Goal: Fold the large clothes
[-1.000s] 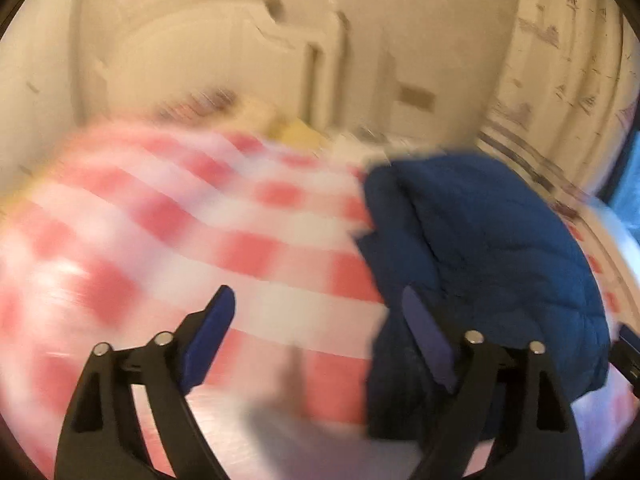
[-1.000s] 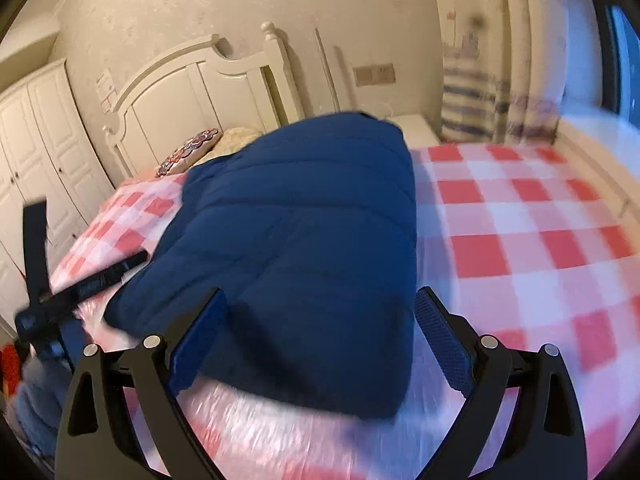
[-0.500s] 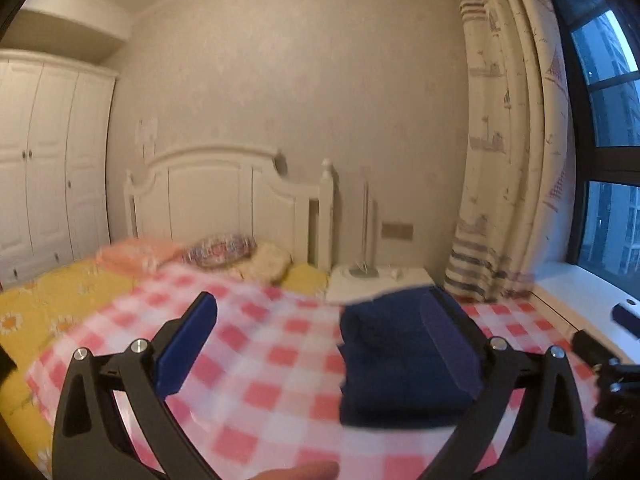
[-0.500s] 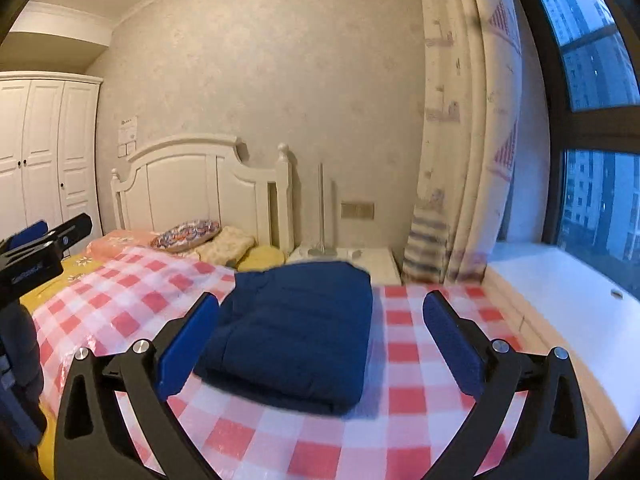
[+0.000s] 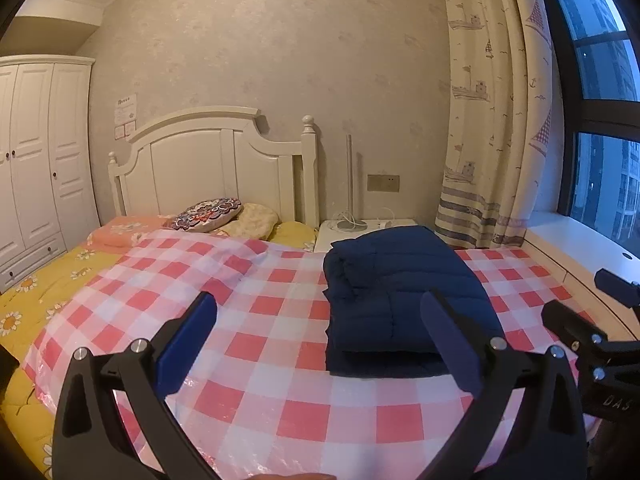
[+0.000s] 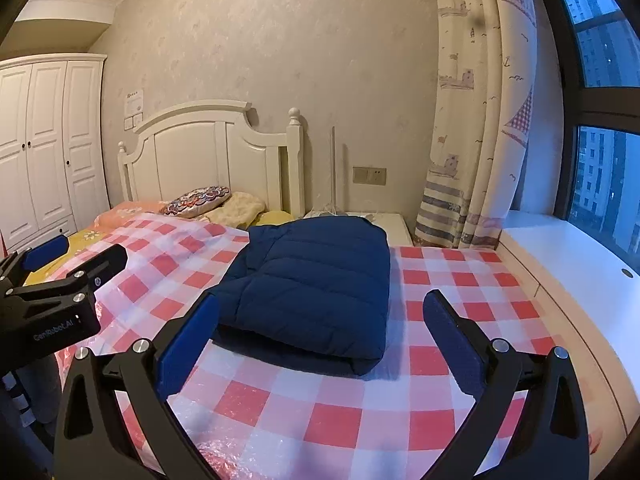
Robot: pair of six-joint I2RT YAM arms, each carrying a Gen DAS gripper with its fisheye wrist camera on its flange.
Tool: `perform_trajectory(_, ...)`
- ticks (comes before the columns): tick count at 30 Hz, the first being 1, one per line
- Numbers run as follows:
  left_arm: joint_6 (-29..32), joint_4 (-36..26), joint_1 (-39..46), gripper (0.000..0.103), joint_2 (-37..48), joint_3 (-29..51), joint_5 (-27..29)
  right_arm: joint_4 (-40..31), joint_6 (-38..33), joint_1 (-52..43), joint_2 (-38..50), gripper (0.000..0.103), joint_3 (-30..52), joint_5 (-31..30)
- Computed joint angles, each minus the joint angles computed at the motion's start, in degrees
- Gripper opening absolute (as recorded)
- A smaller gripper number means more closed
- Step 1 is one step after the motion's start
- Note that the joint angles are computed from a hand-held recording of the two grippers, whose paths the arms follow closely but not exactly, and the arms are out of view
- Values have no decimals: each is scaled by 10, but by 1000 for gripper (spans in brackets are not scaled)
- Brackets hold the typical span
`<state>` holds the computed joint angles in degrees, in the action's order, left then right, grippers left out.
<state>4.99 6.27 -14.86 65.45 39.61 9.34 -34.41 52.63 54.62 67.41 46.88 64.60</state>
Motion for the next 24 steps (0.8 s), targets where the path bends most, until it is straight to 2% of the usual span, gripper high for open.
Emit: perform_trajectory(24,-2,-12,3,101,-9,1,4,17,-2,4,18,98,3,-11)
